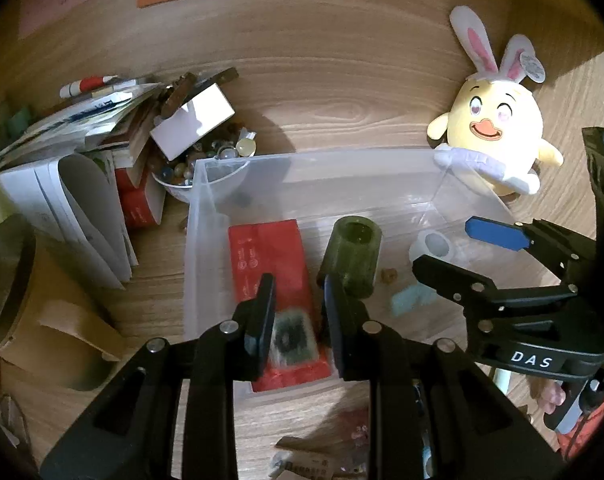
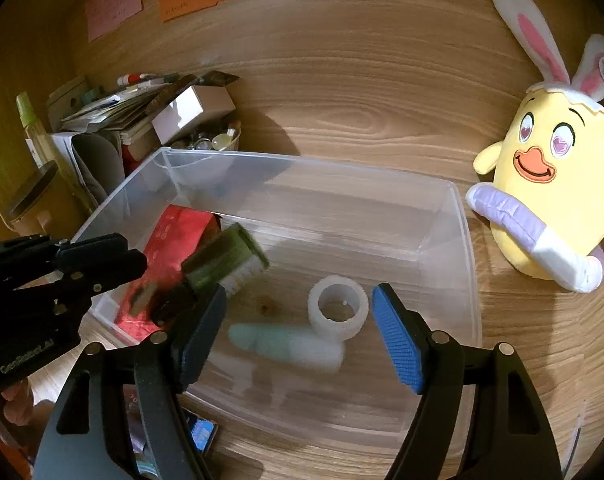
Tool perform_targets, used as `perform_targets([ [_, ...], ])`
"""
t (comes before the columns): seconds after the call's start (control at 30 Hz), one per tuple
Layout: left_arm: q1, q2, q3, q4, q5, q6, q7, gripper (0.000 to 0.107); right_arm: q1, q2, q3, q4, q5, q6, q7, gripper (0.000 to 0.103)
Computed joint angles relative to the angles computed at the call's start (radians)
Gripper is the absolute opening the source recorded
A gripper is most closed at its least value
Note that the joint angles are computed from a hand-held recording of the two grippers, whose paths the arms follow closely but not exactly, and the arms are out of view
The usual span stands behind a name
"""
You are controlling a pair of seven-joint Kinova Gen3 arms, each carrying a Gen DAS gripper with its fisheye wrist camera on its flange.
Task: Organize objects
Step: 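Carry the eraser and mint-green tube into the clear box and release both, then move both grippers back toward the remaining items on the desk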
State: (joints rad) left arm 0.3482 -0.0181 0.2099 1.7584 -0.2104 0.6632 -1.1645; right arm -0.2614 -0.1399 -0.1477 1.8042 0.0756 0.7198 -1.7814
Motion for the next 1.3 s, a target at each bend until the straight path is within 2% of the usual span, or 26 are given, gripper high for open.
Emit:
perform_targets([
  [0.1, 0.003, -0.008, 0.003, -0.001, -0.005, 0.007, 0.004, 0.029, 0.0, -0.006, -0.004, 0.0, 0.009, 0.007, -0.004, 0.075],
  [0.27, 0.001, -0.041, 0.015, 0.014, -0.024, 0.005, 0.035, 0.048, 0.003, -0.036, -0.02, 0.007, 0.038, 0.006, -0.024, 0.078],
  [0.33, -0.002, -0.061, 0.032, 0.024, -0.059, 0.009, 0.073, 0.06, 0.002, -0.053, -0.017, 0.012, 0.032, 0.007, -0.016, 0.08],
  [0.43, -0.01, -0.102, 0.064, 0.051, -0.114, 0.009, 0.13, 0.073, 0.004, -0.096, -0.011, 0.031, 0.016, 0.003, 0.001, 0.081],
  [0.63, -0.032, -0.186, 0.119, 0.112, -0.137, 0.014, 0.169, 0.087, 0.023, -0.197, -0.028, 0.087, 0.017, 0.008, 0.021, 0.082],
  [0.77, -0.041, -0.214, 0.149, 0.139, -0.116, 0.029, 0.173, 0.088, 0.026, -0.259, -0.023, 0.132, -0.01, 0.018, 0.045, 0.082],
  [0.9, -0.023, -0.226, 0.152, 0.167, -0.044, 0.04, 0.145, 0.09, 0.023, -0.31, -0.01, 0.175, -0.048, 0.04, 0.071, 0.082],
  [1.07, -0.033, -0.22, 0.252, 0.191, -0.093, 0.064, 0.245, 0.09, 0.019, -0.363, 0.003, 0.229, -0.09, 0.077, 0.103, 0.082],
  [1.2, 0.003, -0.209, 0.263, 0.212, -0.08, 0.065, 0.285, 0.09, 0.009, -0.393, 0.015, 0.27, -0.12, 0.097, 0.134, 0.082],
  [1.3, 0.008, -0.204, 0.299, 0.225, -0.12, 0.086, 0.357, 0.09, -0.005, -0.4, 0.037, 0.291, -0.15, 0.106, 0.162, 0.082],
])
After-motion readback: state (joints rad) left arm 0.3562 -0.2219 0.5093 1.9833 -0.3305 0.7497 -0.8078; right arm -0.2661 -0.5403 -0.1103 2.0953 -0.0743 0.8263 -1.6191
